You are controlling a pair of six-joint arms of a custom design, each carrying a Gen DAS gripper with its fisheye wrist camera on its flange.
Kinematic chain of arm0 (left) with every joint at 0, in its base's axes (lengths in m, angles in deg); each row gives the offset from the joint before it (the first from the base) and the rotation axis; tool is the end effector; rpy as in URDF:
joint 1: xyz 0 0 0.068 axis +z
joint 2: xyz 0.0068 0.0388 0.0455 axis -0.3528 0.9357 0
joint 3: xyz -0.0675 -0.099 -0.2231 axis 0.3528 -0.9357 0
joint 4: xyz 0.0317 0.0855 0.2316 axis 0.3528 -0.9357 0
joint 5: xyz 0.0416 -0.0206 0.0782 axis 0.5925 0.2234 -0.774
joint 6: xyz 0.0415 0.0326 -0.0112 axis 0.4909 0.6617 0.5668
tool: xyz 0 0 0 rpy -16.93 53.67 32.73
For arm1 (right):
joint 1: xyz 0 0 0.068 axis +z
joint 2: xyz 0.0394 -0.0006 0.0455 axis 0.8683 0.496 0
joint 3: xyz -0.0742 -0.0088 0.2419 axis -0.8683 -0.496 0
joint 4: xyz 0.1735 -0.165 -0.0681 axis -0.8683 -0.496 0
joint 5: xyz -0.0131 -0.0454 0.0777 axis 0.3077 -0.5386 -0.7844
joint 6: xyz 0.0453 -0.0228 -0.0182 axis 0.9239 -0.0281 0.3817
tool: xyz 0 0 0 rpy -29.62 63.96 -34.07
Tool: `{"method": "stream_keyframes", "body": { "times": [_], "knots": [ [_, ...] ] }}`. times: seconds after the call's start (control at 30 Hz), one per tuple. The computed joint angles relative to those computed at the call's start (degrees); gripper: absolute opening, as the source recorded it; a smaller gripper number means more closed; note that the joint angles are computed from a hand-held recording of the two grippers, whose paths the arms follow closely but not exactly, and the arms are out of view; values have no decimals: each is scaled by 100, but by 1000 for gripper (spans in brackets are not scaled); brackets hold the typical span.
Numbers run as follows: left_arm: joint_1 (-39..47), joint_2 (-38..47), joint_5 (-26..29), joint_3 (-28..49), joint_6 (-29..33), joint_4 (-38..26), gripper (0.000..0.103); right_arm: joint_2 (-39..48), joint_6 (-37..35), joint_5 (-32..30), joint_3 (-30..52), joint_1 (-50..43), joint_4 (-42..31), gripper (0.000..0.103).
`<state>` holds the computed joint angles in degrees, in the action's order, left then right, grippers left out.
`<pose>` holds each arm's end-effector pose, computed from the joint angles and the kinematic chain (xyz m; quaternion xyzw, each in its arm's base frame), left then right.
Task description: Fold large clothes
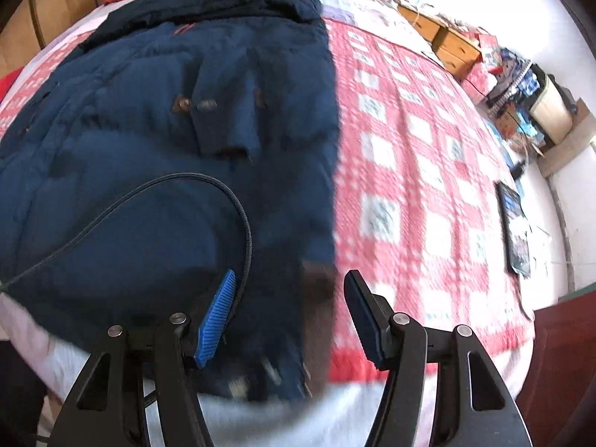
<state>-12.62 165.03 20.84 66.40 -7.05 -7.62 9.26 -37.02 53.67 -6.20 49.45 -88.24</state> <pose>0.3163 0.0481 0.1597 -0.0707 0.9762 0.0636 0.1951 0.2736 -0.0533 0.1306 -0.0638 0.9748 -0.0679 0.2027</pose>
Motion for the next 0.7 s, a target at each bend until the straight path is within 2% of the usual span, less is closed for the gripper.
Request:
{"method": "stream_keyframes", "body": {
  "times": [0.13,0.2,0.3,0.43,0.5,0.53,0.57,0.6,0.7],
  "knots": [
    [369,-1193,-75,-110,-211,-772,93,-1104,-317,-148,-232,-412,-339,64],
    [638,-1916,-110,109,-270,-1383,93,-1547,-393,-254,-62,-609,-631,64],
    [1046,-2498,-51,621,-63,-1944,93,-2224,-637,-512,519,-1066,-1354,64],
    [2056,-2838,762,1474,720,-2496,94,-3207,-881,-557,1507,-1935,-2511,64],
    [2835,-2682,1539,2122,1234,-2895,94,-3571,-917,-788,2312,-2664,-3314,64],
    [2996,-2539,1687,2390,1352,-3046,94,-3745,-887,-800,2605,-2883,-3621,65],
    [3412,-2363,2026,2856,1670,-3436,94,-3872,-931,-928,3008,-3233,-4013,70],
    [3823,-2144,2345,3389,2000,-3909,94,-3942,-1079,-1245,3548,-3792,-4484,79],
    [4695,-1846,2791,4431,2795,-4750,94,-3586,-2060,-2428,4967,-5352,-5416,85]
  ]
}}
